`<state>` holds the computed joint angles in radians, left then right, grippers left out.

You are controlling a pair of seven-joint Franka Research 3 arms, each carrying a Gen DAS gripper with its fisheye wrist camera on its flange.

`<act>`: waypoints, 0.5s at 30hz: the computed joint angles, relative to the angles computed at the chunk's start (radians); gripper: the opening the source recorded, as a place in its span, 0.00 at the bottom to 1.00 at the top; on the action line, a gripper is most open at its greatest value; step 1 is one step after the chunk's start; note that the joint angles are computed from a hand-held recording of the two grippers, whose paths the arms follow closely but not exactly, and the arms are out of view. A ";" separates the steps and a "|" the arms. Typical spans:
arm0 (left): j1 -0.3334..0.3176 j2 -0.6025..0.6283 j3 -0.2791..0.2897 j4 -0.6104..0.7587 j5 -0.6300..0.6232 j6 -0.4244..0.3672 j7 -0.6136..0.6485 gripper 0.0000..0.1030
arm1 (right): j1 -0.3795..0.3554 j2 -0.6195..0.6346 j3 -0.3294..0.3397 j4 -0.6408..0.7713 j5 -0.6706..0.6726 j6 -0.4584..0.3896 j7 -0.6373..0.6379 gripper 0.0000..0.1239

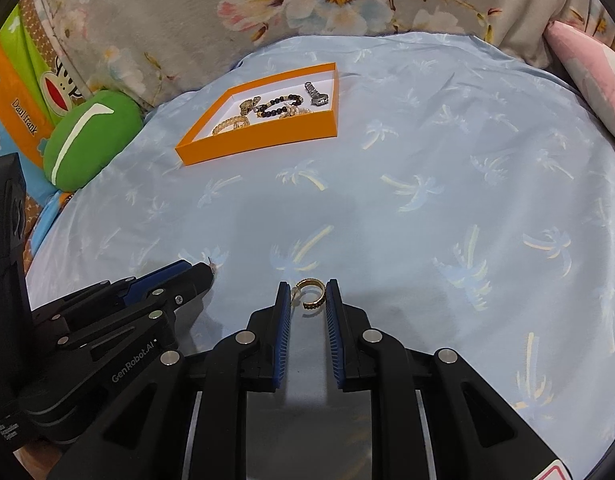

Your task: Organize jewelry

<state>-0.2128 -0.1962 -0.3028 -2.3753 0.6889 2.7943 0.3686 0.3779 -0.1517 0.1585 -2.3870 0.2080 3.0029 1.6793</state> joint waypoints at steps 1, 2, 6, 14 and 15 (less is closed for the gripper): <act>0.000 -0.001 0.001 -0.001 -0.002 0.004 0.000 0.13 | 0.002 0.000 -0.002 0.000 0.004 0.000 -0.002 0.13; 0.000 -0.002 0.002 -0.003 -0.003 0.007 0.000 0.12 | 0.002 0.000 -0.001 0.000 0.003 0.001 -0.002 0.13; 0.000 -0.004 0.003 -0.007 -0.007 0.014 0.003 0.12 | 0.001 -0.001 -0.001 -0.001 0.002 0.003 -0.001 0.13; 0.005 -0.045 0.009 -0.043 -0.040 0.036 0.015 0.00 | 0.006 -0.006 -0.004 -0.005 0.015 0.013 -0.013 0.13; 0.011 -0.055 0.006 -0.050 -0.038 0.034 0.011 0.00 | 0.005 -0.006 -0.004 -0.005 0.016 0.013 -0.013 0.13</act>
